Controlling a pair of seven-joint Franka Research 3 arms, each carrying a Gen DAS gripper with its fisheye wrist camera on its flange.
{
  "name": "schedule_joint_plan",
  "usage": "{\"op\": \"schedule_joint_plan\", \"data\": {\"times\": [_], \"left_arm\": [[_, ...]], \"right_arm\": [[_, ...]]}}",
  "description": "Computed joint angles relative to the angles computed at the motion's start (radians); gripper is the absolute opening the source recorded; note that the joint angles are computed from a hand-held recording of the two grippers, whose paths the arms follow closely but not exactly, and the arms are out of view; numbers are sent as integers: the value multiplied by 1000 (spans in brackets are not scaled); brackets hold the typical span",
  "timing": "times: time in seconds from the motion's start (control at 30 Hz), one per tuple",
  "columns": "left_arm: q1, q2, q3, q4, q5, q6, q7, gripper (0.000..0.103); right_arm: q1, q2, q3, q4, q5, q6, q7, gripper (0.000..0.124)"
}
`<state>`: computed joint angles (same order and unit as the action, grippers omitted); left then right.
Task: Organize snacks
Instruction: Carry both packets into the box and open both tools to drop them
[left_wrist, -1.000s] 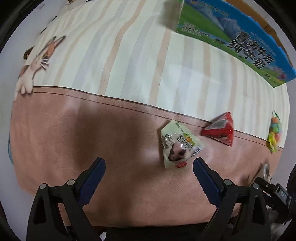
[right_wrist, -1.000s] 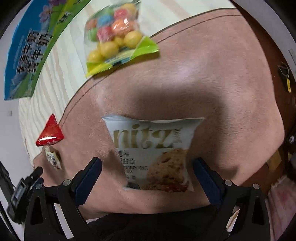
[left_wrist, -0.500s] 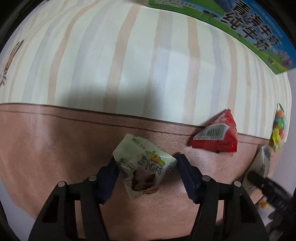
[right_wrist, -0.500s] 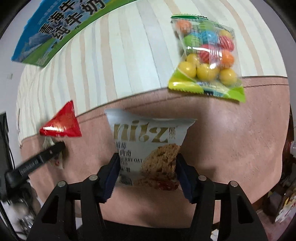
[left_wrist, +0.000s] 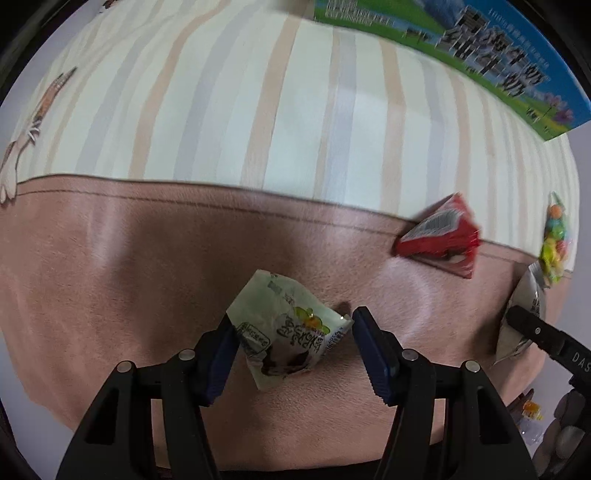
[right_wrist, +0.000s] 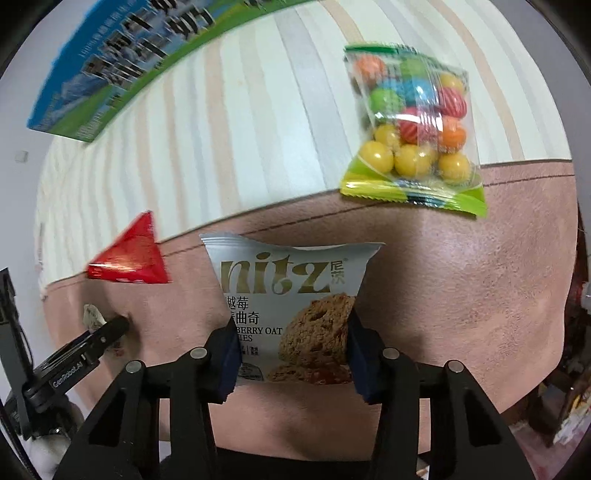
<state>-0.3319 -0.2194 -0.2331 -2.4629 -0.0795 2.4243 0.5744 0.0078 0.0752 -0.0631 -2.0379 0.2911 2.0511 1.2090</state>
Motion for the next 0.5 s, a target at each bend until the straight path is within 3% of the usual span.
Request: {"op": "schedule_joint_plan", "data": {"times": [0.17, 0.27, 0.4, 0.5], "left_arm": [[10, -69, -3, 25, 47, -3, -25, 59], [16, -90, 1, 71, 77, -6, -20, 59], [37, -69, 14, 170, 126, 4, 18, 59], [47, -47, 31, 257, 124, 5, 87, 59]], "right_arm": [[-8, -25, -2, 39, 70, -40, -43, 51], [-14, -19, -2, 120, 130, -105, -57, 51], [-21, 2, -1, 238, 215, -162, -81, 51], [-33, 93, 6, 428, 285, -229, -78, 51]]}}
